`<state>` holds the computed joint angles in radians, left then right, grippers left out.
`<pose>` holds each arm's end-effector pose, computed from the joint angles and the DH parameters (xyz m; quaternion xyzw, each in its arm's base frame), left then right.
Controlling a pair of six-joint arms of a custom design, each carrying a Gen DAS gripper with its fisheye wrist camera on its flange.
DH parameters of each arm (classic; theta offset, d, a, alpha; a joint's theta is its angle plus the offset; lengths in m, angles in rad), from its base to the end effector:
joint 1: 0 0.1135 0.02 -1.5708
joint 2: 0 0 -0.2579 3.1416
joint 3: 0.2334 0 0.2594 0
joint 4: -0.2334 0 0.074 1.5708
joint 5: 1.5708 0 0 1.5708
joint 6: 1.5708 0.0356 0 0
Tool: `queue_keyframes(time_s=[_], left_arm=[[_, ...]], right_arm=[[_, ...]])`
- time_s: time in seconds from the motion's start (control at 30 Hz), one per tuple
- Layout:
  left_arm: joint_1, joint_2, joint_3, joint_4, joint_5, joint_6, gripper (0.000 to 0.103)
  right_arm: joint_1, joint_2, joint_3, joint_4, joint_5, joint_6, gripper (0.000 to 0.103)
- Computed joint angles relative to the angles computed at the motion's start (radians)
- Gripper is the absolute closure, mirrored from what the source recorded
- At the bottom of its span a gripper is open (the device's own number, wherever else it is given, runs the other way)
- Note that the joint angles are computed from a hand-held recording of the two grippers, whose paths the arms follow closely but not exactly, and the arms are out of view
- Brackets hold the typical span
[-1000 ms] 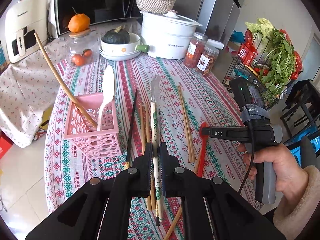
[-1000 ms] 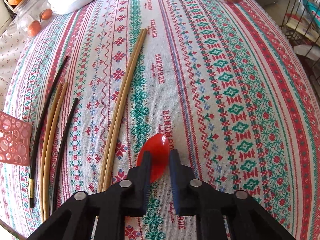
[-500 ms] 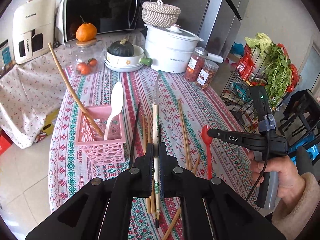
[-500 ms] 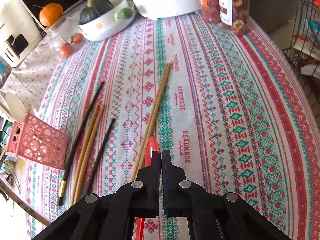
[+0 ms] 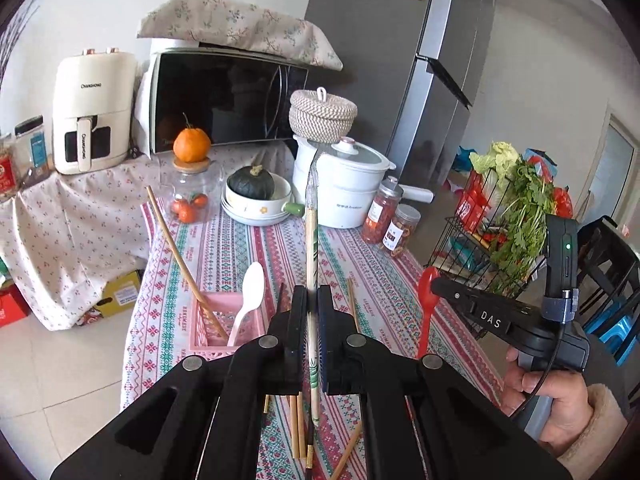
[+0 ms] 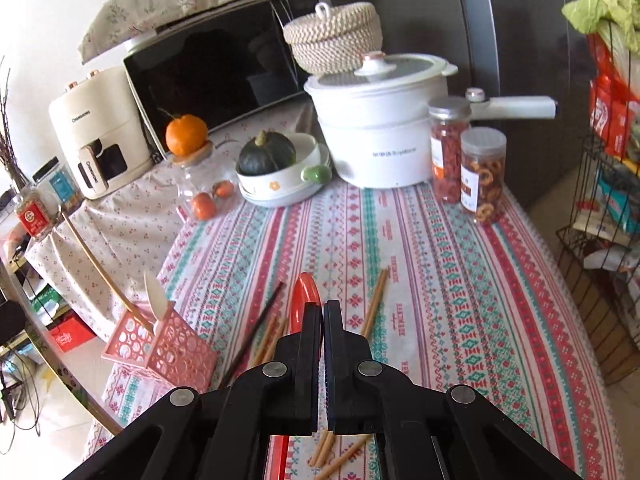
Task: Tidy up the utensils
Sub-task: 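Drop the wrapped chopsticks into the basket with the left gripper while the right lifts the red spoon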
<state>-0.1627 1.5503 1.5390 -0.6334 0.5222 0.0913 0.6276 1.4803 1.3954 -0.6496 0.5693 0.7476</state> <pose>0.3440 -0.0745 0.3655 0.2239 0.8428 -0.2462 0.4230 0.2787 0.1785 0.3390 0.1664 0.8687 0.0490 0.4641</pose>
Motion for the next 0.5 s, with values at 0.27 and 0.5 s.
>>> queue_keyframes(time_s=[0.27,0.5], left_arm=[[0.074,-0.053,-0.078,0.276,-0.028,-0.139,0.098],[0.058,0.03,-0.135,0.483,-0.149,-0.149,0.098]], right_arm=[[0.046,-0.012,0.004,0.072,0.107,-0.041,0.102],[0.045,-0.006,0.0,0.086,0.112,-0.04,0.102]])
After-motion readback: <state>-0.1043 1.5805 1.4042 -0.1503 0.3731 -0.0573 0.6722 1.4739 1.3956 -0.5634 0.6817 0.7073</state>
